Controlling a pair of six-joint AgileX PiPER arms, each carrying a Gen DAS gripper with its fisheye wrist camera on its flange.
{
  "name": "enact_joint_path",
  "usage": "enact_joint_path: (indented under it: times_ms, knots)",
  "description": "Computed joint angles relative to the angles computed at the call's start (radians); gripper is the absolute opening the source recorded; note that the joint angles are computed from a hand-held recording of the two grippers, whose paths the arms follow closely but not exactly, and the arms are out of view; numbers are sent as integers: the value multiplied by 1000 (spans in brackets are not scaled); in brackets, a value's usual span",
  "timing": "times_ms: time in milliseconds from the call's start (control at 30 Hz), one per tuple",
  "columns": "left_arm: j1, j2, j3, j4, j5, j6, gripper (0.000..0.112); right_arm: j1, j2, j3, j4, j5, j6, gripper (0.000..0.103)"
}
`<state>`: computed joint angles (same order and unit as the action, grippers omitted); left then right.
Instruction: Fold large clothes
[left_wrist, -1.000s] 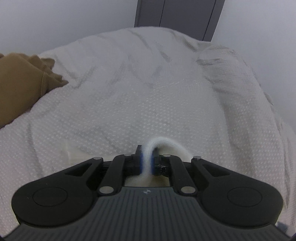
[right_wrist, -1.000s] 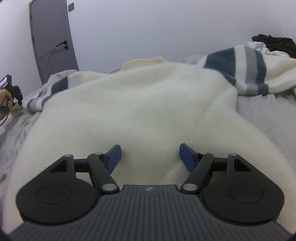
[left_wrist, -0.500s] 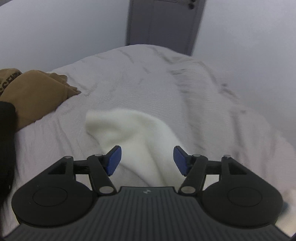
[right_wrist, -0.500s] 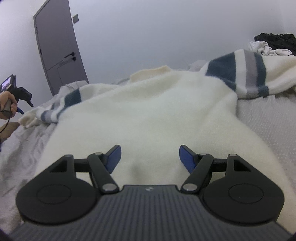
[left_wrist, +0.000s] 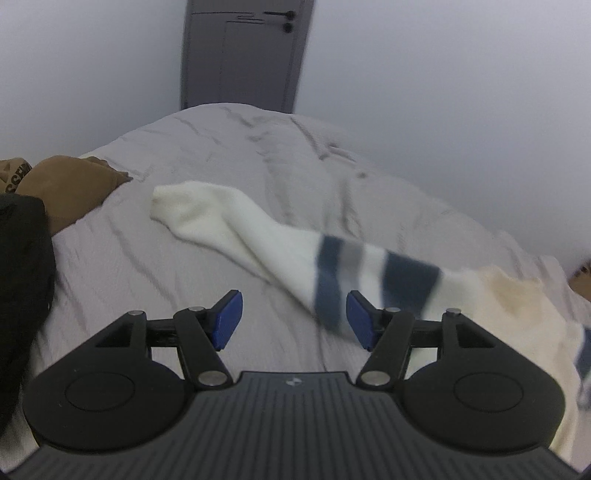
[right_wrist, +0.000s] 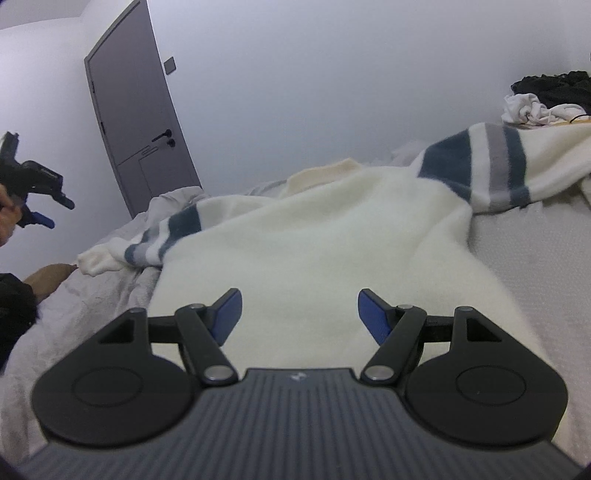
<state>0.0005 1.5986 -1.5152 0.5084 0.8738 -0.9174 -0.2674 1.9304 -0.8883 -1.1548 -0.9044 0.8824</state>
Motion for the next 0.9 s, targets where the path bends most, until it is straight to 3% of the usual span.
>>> enact_joint_path:
  times_ms: [167,300,433,600,667,767,900]
  knots:
    - [-212,-121,162,117,60,-179,68,-60,-93,46,-130,37,135,72]
    - [-376,-190,301,169,65,-328,68,-107,-163,111,-210,29,149,72]
    - [-544,-190,366,217,95,-448,68,-159,-217,158,-288,-39,172,72]
    - [-715,-173,411,228,71,-596,68,-183,-264,200,-354,-76,147,72]
    - [-764,-179,445,222,11,-665,68,-188,-266,202,-391,-92,157,72]
    - [-812,-201,531,201,-141,-775,68,-190,-269,200,-448,-110,180,72]
    - [-868,-214,662,323,-287,-1077,67,-167,-267,201,-511,-119,165,72]
